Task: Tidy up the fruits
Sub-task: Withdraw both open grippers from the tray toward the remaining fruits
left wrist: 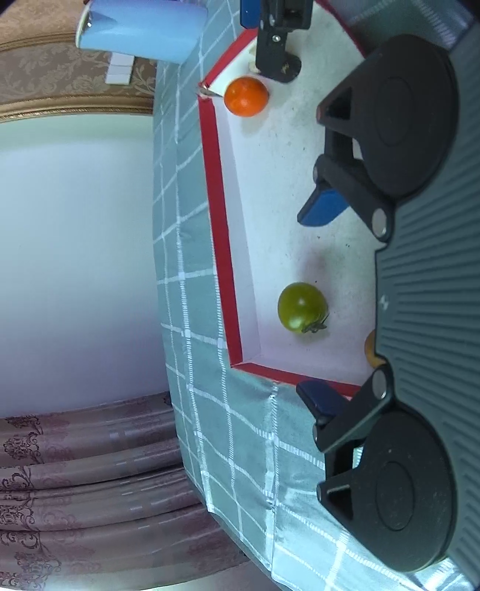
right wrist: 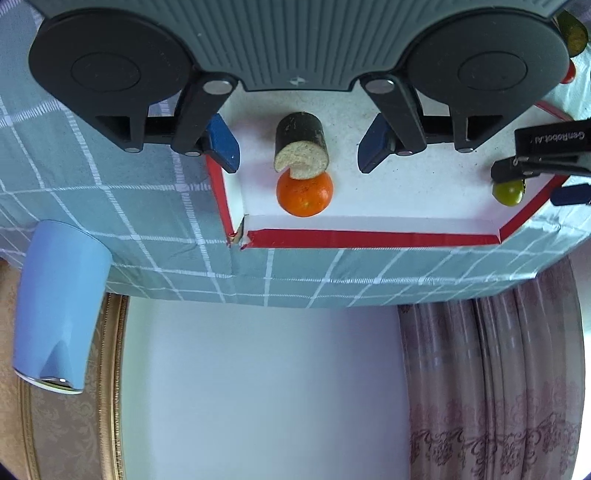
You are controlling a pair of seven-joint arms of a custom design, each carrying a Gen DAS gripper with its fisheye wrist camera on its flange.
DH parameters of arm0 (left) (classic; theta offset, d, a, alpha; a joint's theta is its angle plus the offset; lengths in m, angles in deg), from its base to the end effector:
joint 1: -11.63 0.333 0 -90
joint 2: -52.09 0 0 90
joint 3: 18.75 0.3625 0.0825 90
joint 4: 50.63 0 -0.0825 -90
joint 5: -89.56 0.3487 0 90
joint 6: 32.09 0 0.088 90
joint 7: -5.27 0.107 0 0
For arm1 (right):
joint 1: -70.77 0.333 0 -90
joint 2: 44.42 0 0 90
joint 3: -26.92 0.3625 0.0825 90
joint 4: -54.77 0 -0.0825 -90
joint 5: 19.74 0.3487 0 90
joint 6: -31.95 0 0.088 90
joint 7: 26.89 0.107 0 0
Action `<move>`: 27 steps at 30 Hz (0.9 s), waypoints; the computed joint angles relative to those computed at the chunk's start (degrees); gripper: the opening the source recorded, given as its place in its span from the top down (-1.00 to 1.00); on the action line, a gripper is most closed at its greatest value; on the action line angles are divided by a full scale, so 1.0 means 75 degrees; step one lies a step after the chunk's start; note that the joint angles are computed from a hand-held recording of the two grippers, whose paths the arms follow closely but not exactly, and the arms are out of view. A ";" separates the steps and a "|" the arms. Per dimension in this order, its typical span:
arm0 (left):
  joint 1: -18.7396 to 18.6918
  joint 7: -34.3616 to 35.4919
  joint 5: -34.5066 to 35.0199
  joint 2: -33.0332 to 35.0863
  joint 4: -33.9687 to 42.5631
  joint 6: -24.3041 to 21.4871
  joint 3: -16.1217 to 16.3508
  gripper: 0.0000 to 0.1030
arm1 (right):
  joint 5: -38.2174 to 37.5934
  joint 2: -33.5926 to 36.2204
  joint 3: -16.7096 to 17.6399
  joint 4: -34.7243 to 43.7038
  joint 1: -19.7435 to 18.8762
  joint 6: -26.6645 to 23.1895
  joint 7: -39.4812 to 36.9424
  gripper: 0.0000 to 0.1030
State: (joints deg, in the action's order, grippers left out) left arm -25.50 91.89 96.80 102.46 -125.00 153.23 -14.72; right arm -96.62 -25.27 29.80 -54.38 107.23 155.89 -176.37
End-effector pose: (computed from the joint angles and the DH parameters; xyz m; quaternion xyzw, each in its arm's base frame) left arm 0.6511 -0.4673 0.3934 -0.3608 0.7843 -0.4293 0.2653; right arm 0.5059 0.3610 0.4073 -0.4250 0.7569 -0.4221 0.2615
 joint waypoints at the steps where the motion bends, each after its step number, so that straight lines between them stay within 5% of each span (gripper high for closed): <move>1: -0.0170 -0.0143 -0.0081 -0.0051 -0.0182 0.0315 0.0279 -1.00 | -0.0028 -0.0015 -0.0001 -0.0015 0.0036 -0.0073 0.0070 -0.41; 3: -0.0294 -0.0159 -0.0267 -0.0150 -0.0504 0.0861 0.0488 -1.00 | -0.0190 -0.0081 0.0004 -0.0115 0.0102 -0.0176 0.0368 -0.41; 8: 0.0058 0.0164 -0.0695 -0.0571 -0.1333 0.1463 0.0016 -1.00 | -0.0485 -0.0247 0.0153 -0.0379 0.0205 -0.0421 0.0932 -0.41; 13: 0.0840 0.0370 -0.0920 -0.1031 -0.2189 0.1522 -0.0863 -1.00 | -0.0926 -0.0338 0.0376 -0.0581 0.0317 -0.0214 0.1246 -0.41; 20: 0.3201 0.0272 0.0172 -0.1378 -0.3335 0.1352 -0.3452 -1.00 | -0.1358 -0.0154 0.0604 -0.0432 0.0697 -0.0396 0.0618 -0.41; 22: 0.3515 0.0081 0.0281 -0.1318 -0.3385 0.1385 -0.3774 -1.00 | -0.1069 -0.0007 0.0603 -0.0229 0.0726 -0.0413 0.0198 -0.41; 25: 0.3957 -0.0120 0.0376 -0.1126 -0.3094 0.0618 -0.4349 -1.00 | -0.0548 0.0105 0.0534 -0.0077 0.0583 0.0122 -0.0212 -0.41; 27: 0.3827 -0.0096 0.0296 -0.1153 -0.3065 0.0589 -0.4209 -1.00 | -0.0512 0.0051 0.0435 -0.0147 0.0438 0.0768 -0.0148 -0.41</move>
State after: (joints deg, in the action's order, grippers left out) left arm 3.21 91.17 99.03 93.82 -147.99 157.64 -46.29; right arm -100.46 -24.88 33.06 -55.49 110.52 161.65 -177.48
